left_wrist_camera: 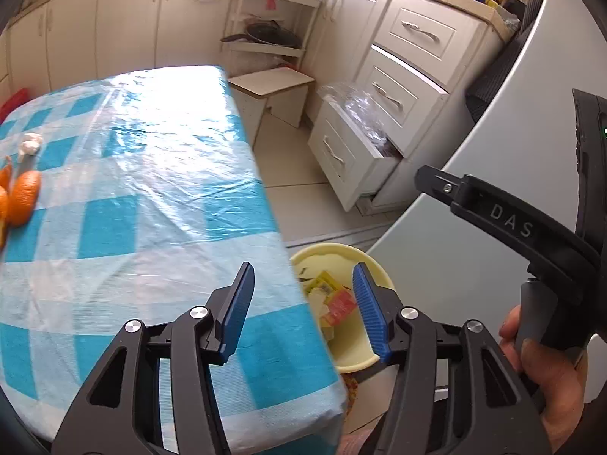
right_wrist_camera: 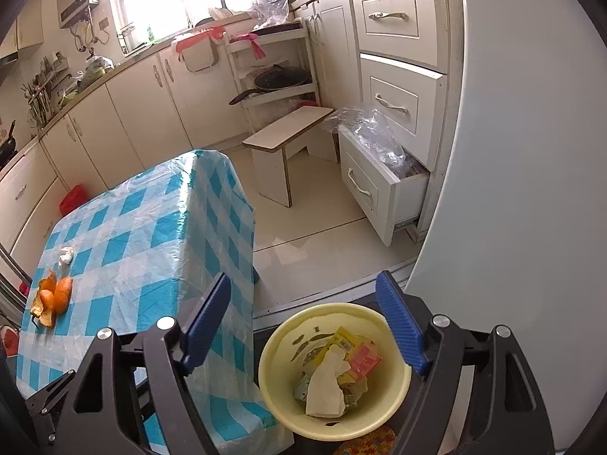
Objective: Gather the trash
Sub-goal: 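Move both open tools back over the table toward the orange peels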
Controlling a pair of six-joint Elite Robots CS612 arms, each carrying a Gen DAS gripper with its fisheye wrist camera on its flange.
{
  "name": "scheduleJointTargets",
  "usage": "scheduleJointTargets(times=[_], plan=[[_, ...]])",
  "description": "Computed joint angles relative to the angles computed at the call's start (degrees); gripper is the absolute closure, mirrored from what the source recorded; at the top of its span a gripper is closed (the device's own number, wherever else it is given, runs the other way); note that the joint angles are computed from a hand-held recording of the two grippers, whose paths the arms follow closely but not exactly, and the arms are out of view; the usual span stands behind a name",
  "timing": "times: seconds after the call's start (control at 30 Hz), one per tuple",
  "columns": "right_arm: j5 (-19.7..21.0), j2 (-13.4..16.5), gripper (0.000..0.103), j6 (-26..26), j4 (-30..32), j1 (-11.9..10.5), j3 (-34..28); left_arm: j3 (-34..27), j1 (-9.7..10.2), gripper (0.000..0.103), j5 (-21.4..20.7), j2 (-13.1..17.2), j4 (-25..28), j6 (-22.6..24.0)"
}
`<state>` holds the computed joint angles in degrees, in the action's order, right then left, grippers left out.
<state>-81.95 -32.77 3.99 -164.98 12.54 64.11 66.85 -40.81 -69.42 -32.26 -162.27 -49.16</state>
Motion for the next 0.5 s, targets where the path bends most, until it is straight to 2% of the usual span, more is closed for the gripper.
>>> scheduleJointTargets(times=[0.17, 0.33, 0.5], plan=[[0.1, 0.1, 0.018, -0.3, -1.1, 0.7, -0.4, 4.1, -0.01, 0.041, 3.7, -2.5, -0.5, -0.8], [0.1, 0.1, 0.011, -1.6, -3.1, 1.5, -0.4, 9.6, -0.21, 0.032, 9.9, -6.0, -0.3, -1.0], [0.8, 0.1, 0.008, -3.1, -5.4, 2.2, -0.4, 15.0, 0.37, 0.028, 14.5, -9.4, 0.6, -5.7]])
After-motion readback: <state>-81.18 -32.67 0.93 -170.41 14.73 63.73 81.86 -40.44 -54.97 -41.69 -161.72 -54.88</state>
